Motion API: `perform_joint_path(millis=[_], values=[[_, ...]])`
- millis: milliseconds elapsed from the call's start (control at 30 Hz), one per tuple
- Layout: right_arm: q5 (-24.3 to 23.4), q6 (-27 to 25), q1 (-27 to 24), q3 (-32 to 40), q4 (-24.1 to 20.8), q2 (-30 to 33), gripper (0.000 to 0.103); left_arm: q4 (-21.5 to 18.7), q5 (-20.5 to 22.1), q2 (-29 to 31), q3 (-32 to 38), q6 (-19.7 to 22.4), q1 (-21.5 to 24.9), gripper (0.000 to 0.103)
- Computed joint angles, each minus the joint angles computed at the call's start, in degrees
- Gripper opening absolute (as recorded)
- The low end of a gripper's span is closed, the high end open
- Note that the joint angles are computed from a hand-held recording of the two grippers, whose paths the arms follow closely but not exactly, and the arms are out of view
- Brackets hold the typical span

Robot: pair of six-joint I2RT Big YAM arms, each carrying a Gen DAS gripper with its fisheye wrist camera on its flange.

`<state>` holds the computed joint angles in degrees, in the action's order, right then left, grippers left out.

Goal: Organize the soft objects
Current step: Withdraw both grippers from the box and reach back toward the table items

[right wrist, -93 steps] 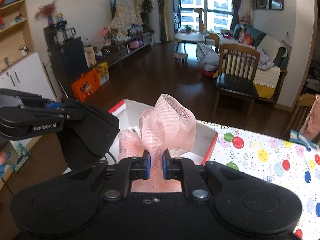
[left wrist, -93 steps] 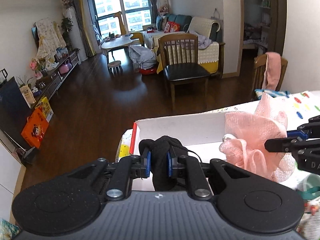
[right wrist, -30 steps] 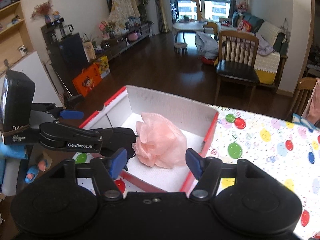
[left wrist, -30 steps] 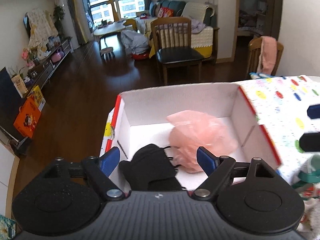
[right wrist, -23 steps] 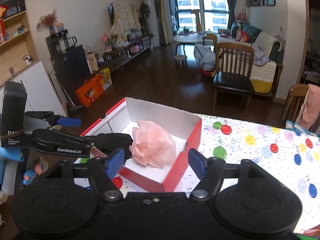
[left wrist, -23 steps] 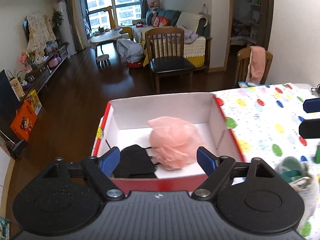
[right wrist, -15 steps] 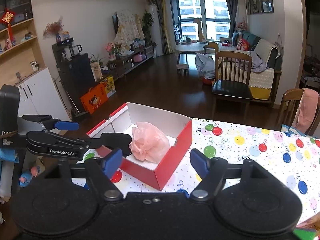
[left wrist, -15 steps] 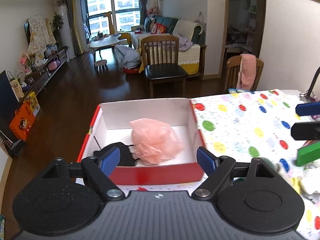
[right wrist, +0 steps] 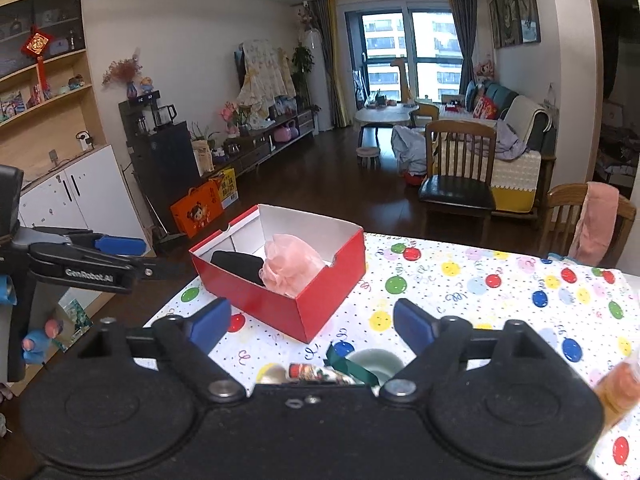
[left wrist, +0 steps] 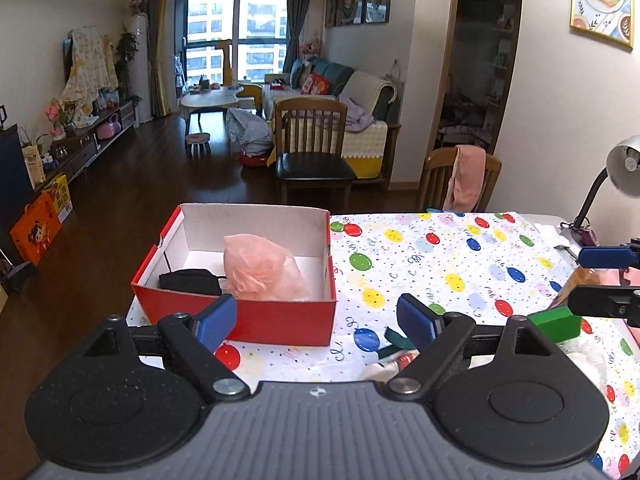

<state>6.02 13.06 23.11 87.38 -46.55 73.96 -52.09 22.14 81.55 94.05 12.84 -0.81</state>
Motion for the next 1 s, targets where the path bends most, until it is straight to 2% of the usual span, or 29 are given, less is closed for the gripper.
perform_joint_path(millis=[100,233,400,533,733,900,1000], values=[[-0.2,0.69,-0.27,-2.71,0.56,-2.56,0.095,1.25,0.15,-3.0,-3.38,-0.9,0.13,0.099],[0.91,0.66,-0.64,-7.41,1.83,-6.83,0.099,4.09,1.17,-6.81,-8.29,-3.61,0.61,0.1],[5.01,0.63,-0.54,-14.46,3.27,-12.63,0.102,6.39,3.01,-9.9,-13.63,-7.18,1.22,0.102],[8.96,-0.42,-1.01,-19.71,3.67,-16.53,0.103,8.07,0.31,-12.0,-17.82,-7.85,0.22,0.102],[12.41,-0.45,-2.82,-27.49,5.06,-21.14,0.103,8.07,-3.69,-13.19,-22.69,-7.81,-1.77,0.102],[12.34,-0.82,-5.05,-32.35,5.06,-23.36,0.103,10.84,-6.96,-13.15,-26.27,-10.79,-2.88,0.102],[12.63,-0.55,-6.56,-34.38,5.33,-23.39,0.103,12.55,-9.29,-12.83,-28.09,-11.19,-3.48,0.102]])
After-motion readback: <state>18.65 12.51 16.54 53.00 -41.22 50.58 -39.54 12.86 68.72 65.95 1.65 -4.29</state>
